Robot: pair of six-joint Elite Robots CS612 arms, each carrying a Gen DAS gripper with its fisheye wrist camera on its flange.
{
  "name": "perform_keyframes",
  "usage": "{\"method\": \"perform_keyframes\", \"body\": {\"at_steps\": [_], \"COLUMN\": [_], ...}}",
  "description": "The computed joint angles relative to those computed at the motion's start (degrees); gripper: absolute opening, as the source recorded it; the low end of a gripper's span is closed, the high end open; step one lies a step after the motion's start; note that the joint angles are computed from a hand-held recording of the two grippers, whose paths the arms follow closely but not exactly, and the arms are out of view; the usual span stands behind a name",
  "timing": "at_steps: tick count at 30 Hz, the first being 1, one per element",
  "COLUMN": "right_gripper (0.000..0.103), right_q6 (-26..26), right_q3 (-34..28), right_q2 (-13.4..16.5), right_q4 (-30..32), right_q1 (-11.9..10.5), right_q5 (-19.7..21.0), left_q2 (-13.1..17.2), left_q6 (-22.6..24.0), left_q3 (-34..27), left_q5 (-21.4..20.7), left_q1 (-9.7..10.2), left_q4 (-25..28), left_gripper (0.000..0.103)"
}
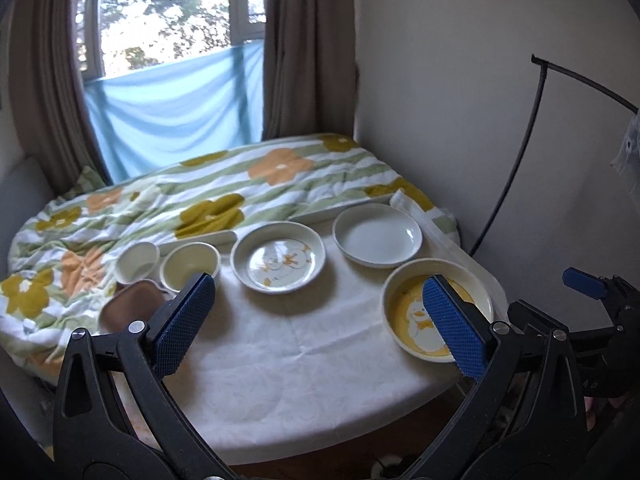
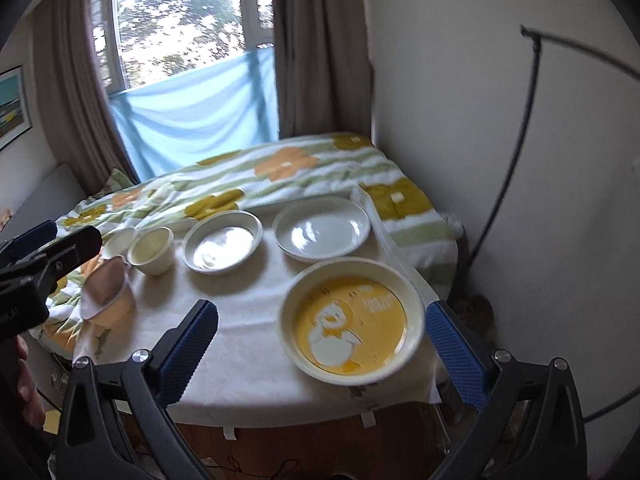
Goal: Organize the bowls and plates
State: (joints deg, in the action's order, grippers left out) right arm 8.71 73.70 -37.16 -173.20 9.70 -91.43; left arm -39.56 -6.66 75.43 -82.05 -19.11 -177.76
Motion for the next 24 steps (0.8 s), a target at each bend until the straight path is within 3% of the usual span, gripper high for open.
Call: {"method": "perform_keyframes", "body": {"at_steps": [9, 12, 18, 21, 24], "right_gripper": [0.102, 0.086, 0.061, 0.05, 0.038], "right_q6": [3.41, 4.15, 4.57, 3.38, 2.34], "right_q3": [-4.96, -7.65, -12.79, -14.68, -15.8], "right_q2": [4.93, 6.84, 10.18, 11.25, 11.88], "right_q4": [11.31, 15.59, 23.04, 25.4, 26.87], "right_q1": [-5.0, -6.38, -8.29, -8.68, -8.87], "right_q5": [9.79, 13.84, 20.5, 22.22, 22.44], "left_q2": [13.69, 18.28, 25.68, 28.01, 29.93], "left_q6": [3.99, 4.52, 5.57, 5.99, 6.3], "left_q3": [-22.57, -30.48, -43.35, -47.82, -51.36], "left_q5": [-14.97, -17.44, -19.34, -20.06, -20.69], "left_q1": [0.93, 0.99, 0.94, 0.99, 0.92], "left_q4": [26.01, 35.22, 48.83, 53.89, 57.56], "left_gripper": [0.103, 0.099, 0.074, 0.057, 0.032]}}
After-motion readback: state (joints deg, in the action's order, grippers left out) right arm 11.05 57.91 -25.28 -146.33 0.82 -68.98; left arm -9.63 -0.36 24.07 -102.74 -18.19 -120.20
